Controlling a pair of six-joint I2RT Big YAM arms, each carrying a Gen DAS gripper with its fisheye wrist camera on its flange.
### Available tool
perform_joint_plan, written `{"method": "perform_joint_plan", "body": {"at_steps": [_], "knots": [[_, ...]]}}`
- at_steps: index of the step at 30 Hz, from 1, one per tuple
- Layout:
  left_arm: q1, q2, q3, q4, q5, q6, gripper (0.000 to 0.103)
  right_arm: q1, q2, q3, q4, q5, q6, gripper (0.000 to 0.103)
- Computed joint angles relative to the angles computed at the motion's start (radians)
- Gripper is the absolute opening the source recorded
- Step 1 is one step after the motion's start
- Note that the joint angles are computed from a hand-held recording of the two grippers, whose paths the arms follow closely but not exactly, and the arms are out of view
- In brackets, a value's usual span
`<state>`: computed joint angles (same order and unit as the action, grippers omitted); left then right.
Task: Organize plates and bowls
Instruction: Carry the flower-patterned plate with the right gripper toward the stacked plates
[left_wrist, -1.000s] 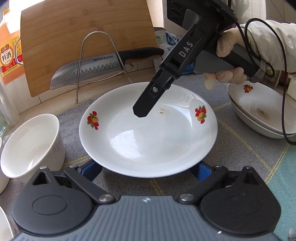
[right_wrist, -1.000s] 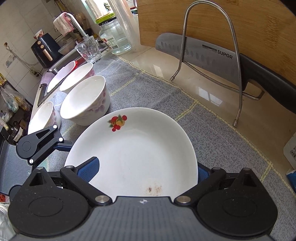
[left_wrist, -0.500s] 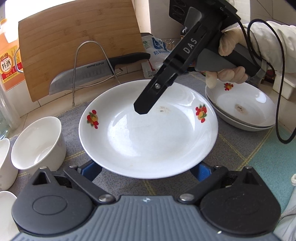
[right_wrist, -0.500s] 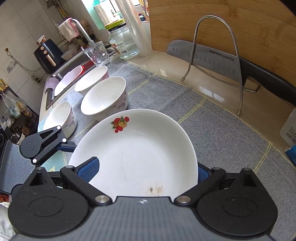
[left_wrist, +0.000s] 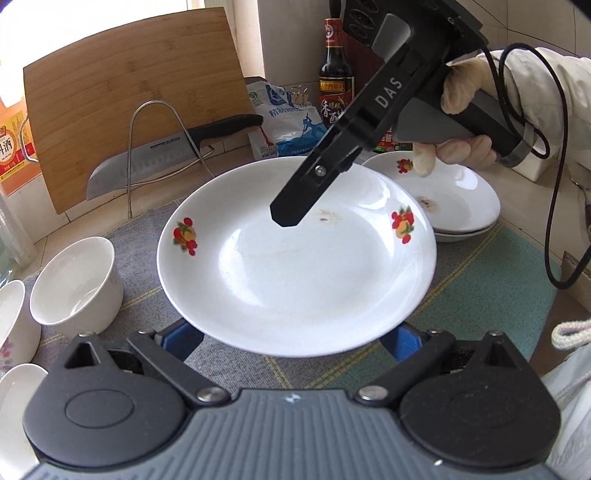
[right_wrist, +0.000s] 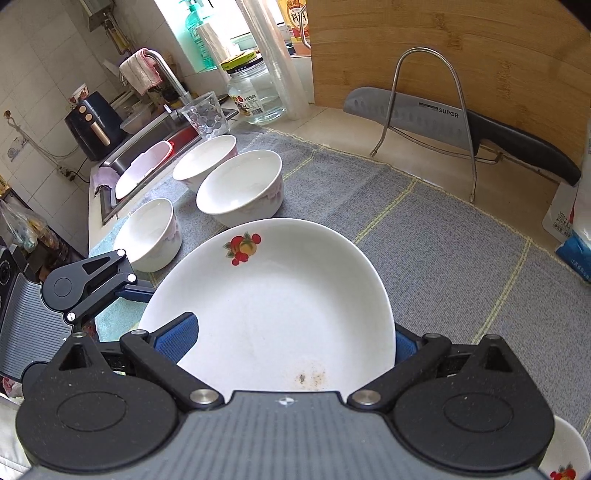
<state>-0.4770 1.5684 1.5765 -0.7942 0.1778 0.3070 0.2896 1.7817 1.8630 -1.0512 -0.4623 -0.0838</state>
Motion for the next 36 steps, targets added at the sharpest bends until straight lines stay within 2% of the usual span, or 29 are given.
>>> {"method": "perform_joint_plan", "body": {"at_steps": [6, 16, 28, 36], "knots": [[-0.006, -0.024, -0.011, -0.028, 0.025, 0.026, 0.100, 0.007, -0.072, -0.096, 0.048, 0.023, 0.043, 0.103], [-0.022, -0.003, 0.026, -0.068, 0.093, 0.095, 0.100, -0.012, -0.201, -0.263, 0.137, 0.077, 0.132, 0.103], [-0.065, 0.095, 0.136, -0.117, 0.194, 0.196, 0.100, -0.078, -0.357, -0.458, 0.211, 0.158, 0.232, 0.103], [-0.093, 0.171, 0.211, -0.137, 0.225, 0.227, 0.100, -0.145, -0.401, -0.529, 0.234, 0.158, 0.261, 0.103]]}}
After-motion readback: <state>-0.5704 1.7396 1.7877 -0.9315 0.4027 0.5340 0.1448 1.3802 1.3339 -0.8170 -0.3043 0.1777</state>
